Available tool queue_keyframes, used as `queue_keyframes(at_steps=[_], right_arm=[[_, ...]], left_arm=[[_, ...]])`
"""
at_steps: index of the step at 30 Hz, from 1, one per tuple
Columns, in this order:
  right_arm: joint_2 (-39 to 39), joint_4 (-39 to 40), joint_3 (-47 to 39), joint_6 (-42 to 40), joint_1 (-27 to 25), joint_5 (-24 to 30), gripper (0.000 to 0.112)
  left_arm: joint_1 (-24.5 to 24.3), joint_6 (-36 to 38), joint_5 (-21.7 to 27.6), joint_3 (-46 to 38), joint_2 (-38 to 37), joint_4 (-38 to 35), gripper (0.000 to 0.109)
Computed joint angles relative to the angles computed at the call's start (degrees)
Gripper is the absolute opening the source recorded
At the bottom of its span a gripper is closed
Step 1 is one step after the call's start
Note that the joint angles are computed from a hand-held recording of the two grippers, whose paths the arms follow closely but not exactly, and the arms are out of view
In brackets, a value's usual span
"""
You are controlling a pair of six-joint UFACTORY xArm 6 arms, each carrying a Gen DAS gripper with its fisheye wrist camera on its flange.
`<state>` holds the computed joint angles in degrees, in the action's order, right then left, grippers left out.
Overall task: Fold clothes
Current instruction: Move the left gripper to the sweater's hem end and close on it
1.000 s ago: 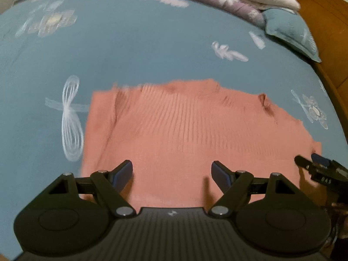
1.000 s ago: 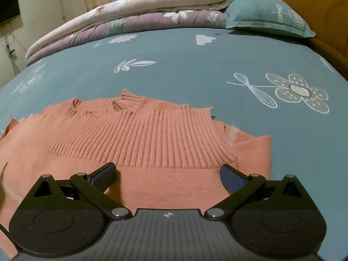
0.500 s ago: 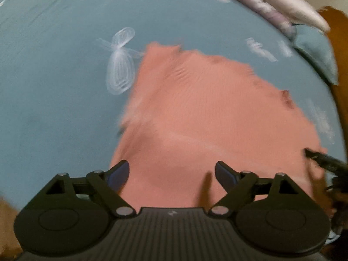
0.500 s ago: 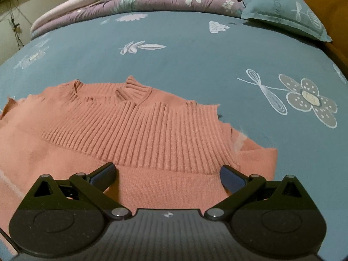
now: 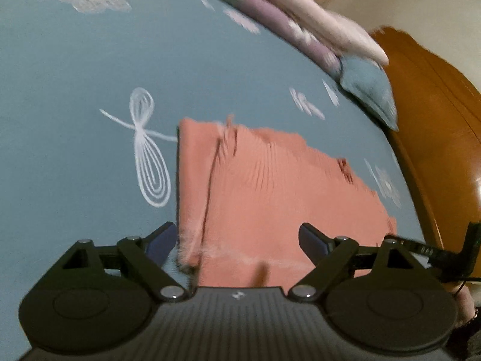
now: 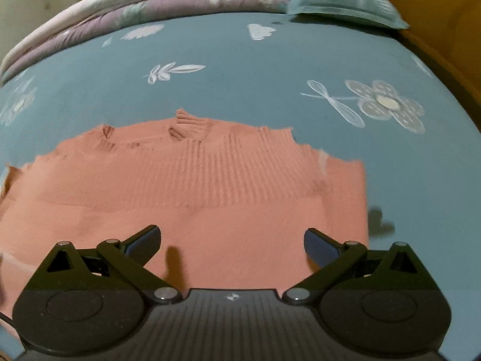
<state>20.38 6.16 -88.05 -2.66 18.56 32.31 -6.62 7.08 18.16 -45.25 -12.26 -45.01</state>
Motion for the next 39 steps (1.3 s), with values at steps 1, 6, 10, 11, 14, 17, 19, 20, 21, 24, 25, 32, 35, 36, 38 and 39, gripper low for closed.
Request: queue_keyframes(at_steps=[1, 6, 10, 11, 14, 17, 19, 20, 21, 24, 25, 32, 35, 36, 38, 39], right_arm=[[-1.81, -1.12, 2.3, 2.81, 0.63, -0.77, 0.103], [-9.04, -7.65, 10.46, 14.03, 3.95, -1.91, 0.103], [-13.16, -12.4, 13.54, 17.39, 6.17, -2.37, 0.103], [-13.98, -14.34, 14.04, 18.78, 6.66, -2.53, 0.103], [-15.53, -17.82, 14.54, 20.77, 7.64, -2.25, 0.103], [-16.04, -20.9, 14.24, 21.73, 8.28, -1.26, 0.103], [-15.79, -21.47, 13.8, 21.59, 8.59, -0.68, 0.103], [-15.45, -20.7, 13.52, 21.08, 8.63, -0.6, 0.103], [-15.12, -19.93, 13.26, 20.57, 8.66, -0.53, 0.103], [-14.27, -16.86, 12.72, 17.38, 9.1, -0.64, 0.103], [-14.28, -15.96, 12.93, 15.64, 9.25, -1.01, 0.103], [-15.54, -11.45, 16.46, 9.87, 9.26, -4.3, 0.103], [-15.01, -9.49, 16.69, 8.0, 8.97, -5.6, 0.103], [-14.8, -8.74, 16.64, 7.3, 8.85, -5.8, 0.103], [-14.62, -6.92, 16.8, 5.64, 8.68, -6.19, 0.103], [-14.76, -5.93, 17.11, 4.56, 8.6, -6.36, 0.103]], left_arm=[[1.12, 5.21, 2.22, -0.93, 0.59, -4.28, 0.088], [9.17, 22.54, 17.87, -5.65, 5.02, -20.17, 0.088], [13.77, 29.34, 27.63, -8.56, 8.99, -27.79, 0.089], [14.53, 29.97, 29.11, -9.6, 10.2, -28.82, 0.089], [15.6, 31.69, 31.9, -13.61, 14.67, -31.55, 0.089], [15.31, 33.35, 32.91, -17.98, 18.56, -32.08, 0.089], [14.74, 33.23, 32.35, -19.76, 20.12, -32.39, 0.089], [14.46, 33.15, 32.07, -20.66, 20.9, -32.53, 0.089], [14.26, 33.11, 31.88, -21.19, 21.31, -32.49, 0.089], [14.87, 31.99, 34.88, -20.29, 20.12, -29.83, 0.089], [15.52, 31.62, 37.0, -19.4, 19.36, -29.08, 0.09], [16.22, 30.88, 39.69, -22.02, 21.45, -28.09, 0.09], [14.38, 30.8, 36.64, -27.38, 25.92, -30.0, 0.091], [13.98, 30.03, 36.39, -27.88, 26.11, -29.22, 0.093], [13.37, 28.55, 36.32, -28.6, 26.33, -27.69, 0.094], [13.84, 28.09, 38.07, -27.72, 25.76, -27.2, 0.093]])
